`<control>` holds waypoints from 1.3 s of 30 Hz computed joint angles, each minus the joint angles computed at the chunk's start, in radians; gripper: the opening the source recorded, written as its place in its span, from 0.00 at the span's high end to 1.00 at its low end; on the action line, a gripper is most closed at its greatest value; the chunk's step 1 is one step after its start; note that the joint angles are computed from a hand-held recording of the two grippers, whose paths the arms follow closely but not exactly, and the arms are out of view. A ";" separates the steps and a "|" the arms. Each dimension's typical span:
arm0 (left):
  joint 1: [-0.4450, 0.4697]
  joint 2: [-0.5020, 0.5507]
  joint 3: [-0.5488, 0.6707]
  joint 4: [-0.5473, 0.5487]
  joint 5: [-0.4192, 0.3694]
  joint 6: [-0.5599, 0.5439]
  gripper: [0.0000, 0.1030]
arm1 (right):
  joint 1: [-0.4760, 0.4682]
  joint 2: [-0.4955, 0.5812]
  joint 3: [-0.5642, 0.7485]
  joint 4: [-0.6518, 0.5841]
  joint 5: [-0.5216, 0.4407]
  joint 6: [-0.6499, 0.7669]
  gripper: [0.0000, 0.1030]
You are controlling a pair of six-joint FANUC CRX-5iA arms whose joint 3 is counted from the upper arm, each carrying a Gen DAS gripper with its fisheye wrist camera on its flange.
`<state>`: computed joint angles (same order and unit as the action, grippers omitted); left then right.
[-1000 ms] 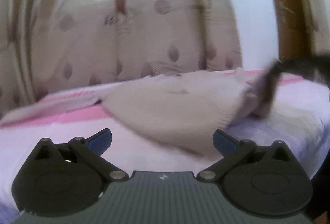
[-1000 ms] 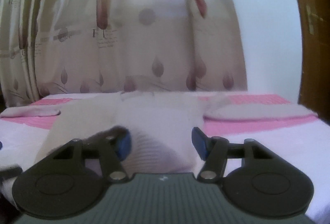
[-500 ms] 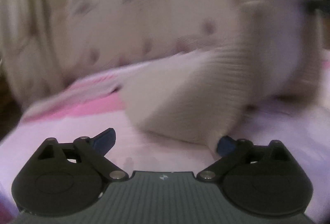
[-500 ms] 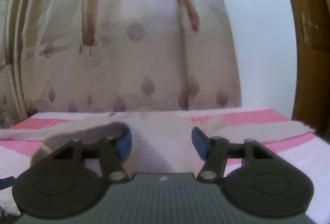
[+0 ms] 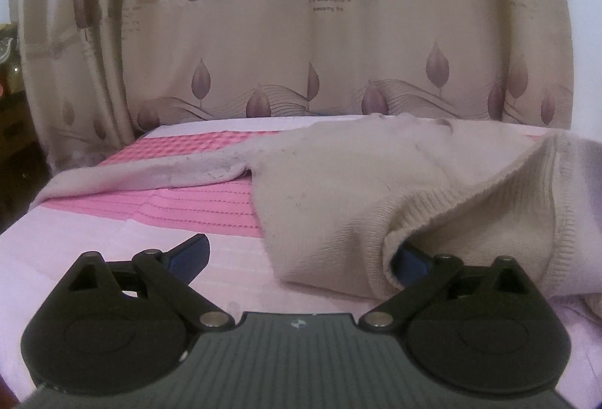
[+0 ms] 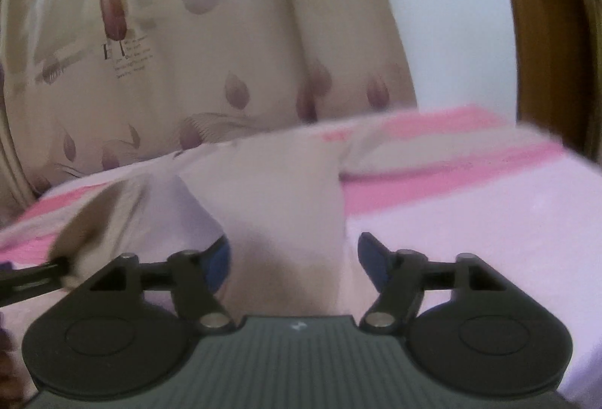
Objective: Fold small clothes
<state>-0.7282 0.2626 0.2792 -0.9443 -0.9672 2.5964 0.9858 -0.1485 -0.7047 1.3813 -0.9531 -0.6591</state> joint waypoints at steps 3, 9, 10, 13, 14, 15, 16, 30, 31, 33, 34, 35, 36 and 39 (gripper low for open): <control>0.010 -0.004 -0.007 0.014 0.018 -0.003 0.03 | 0.064 -0.021 -0.020 -0.057 0.017 -0.005 0.30; 0.020 -0.019 -0.028 0.023 0.051 -0.015 0.04 | 0.053 0.048 -0.020 0.002 0.054 -0.014 0.30; 0.015 -0.024 -0.036 0.008 0.060 -0.015 0.08 | 0.046 0.070 -0.014 0.038 0.036 -0.019 0.30; 0.014 -0.036 -0.057 0.009 0.097 -0.052 0.31 | -0.003 0.105 0.022 0.039 0.119 0.067 0.69; 0.021 -0.040 -0.064 0.030 0.116 -0.084 0.40 | -0.005 0.121 0.036 0.022 0.117 0.071 0.76; 0.032 -0.044 -0.071 0.063 0.137 -0.127 0.60 | -0.015 0.125 0.029 0.057 0.119 0.054 0.80; 0.047 -0.048 -0.079 0.105 0.159 -0.169 0.79 | -0.023 0.121 0.022 0.074 0.124 0.049 0.86; 0.018 -0.291 -0.195 -0.021 0.151 -0.037 0.91 | 0.129 -0.232 -0.064 0.129 -0.208 0.047 0.98; 0.017 -0.312 -0.202 -0.031 0.153 -0.036 0.94 | 0.164 -0.250 -0.067 0.120 -0.261 0.058 0.98; -0.035 -0.327 -0.207 -0.144 0.114 -0.010 0.94 | 0.215 -0.278 -0.063 0.066 -0.283 0.151 0.98; -0.038 -0.322 -0.204 -0.152 0.111 -0.022 0.94 | 0.229 -0.278 -0.059 0.036 -0.272 0.184 0.98; -0.035 -0.314 -0.198 -0.142 0.110 -0.027 0.94 | 0.240 -0.272 -0.070 0.019 -0.248 0.169 0.98; -0.027 -0.303 -0.189 -0.121 0.110 -0.034 0.94 | 0.234 -0.261 -0.079 0.006 -0.195 0.163 0.94; -0.006 -0.282 -0.173 -0.075 0.114 -0.038 0.94 | 0.252 -0.128 -0.040 -0.086 -0.127 0.254 0.36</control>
